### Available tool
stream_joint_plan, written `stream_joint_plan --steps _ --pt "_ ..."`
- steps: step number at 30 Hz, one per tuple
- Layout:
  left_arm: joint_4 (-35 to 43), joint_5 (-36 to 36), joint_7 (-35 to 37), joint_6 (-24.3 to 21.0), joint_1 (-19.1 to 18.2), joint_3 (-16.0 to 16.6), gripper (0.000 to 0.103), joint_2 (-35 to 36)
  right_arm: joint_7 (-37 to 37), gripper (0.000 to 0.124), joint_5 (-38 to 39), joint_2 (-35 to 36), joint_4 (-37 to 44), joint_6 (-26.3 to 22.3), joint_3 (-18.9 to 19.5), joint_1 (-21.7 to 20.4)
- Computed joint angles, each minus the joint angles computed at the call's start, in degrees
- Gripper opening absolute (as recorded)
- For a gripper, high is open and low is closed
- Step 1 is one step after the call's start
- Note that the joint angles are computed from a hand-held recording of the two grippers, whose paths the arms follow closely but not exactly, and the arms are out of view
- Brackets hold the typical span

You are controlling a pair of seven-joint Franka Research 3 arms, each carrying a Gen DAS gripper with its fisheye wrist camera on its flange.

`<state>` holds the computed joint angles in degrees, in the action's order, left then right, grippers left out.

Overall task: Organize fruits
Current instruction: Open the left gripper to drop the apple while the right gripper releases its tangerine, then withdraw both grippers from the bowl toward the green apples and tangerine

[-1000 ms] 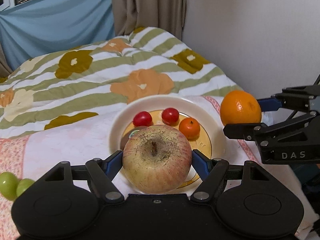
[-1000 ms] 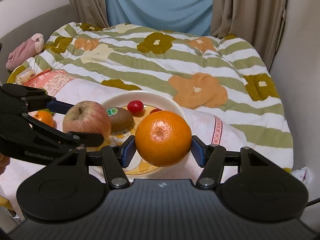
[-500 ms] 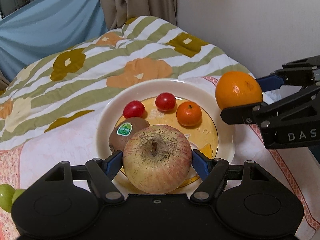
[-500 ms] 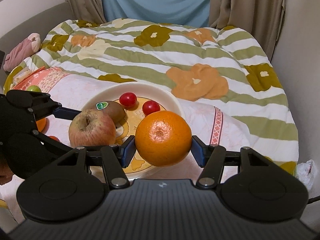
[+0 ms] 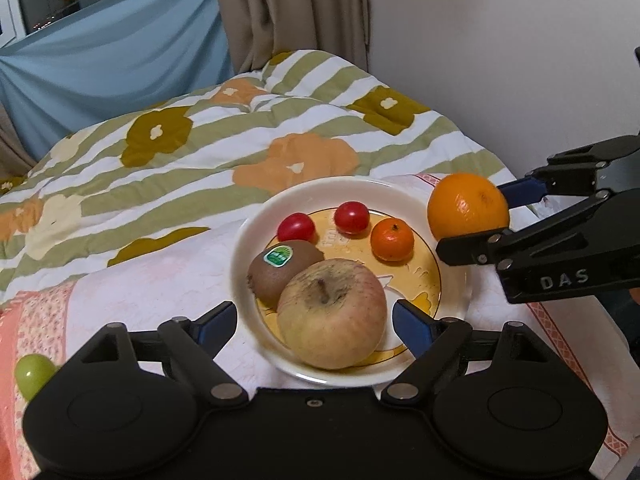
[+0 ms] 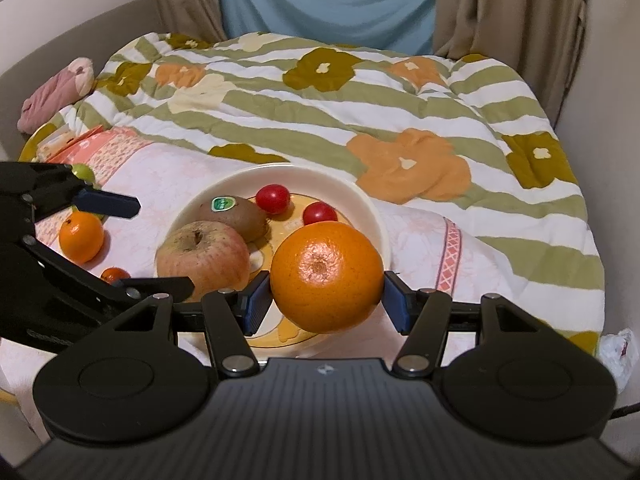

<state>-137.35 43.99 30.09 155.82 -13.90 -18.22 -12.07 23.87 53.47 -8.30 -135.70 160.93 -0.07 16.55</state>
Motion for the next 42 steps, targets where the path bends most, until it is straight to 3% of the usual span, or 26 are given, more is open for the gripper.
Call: stream_joint_plan --steps 5,16,17,20,23,36,42 --pt "-1.70 -0.72 -1.23 -0.12 0.12 -0.07 0.088 -2.95 -7.38 0.074 3.53 1.54 0.51 -1.66 -0.04 0.84" --pt "-2.92 -2.03 -1.36 -3.05 0.62 -0.93 0.088 -5.20 -11.57 0.076 4.77 3.67 0.78 -1.42 1.94 0.23" --pt "-2.95 -2.18 -1.51 -3.14 0.60 -0.94 0.088 -5.22 -10.96 0.077 4.22 3.97 0.82 -0.59 2.19 0.28" --pt "-3.42 -2.41 -2.35 -3.10 0.57 -1.03 0.088 -5.90 -12.06 0.100 5.45 3.40 0.09 1.59 2.45 0.77" --pt "-4.22 -2.94 -2.63 -2.85 0.50 -0.91 0.088 -6.99 -16.90 0.103 11.25 2.34 -0.51 4.04 2.15 1.83" --pt "-7.65 -4.12 -0.22 -3.22 0.24 -1.51 0.088 -14.23 -14.05 0.103 12.66 -4.91 -4.37 7.03 1.33 4.60" --pt "-11.48 -6.72 2.48 -3.34 -0.17 -0.65 0.088 -21.82 1.08 0.103 2.65 -10.66 -8.03 10.47 3.89 4.58"
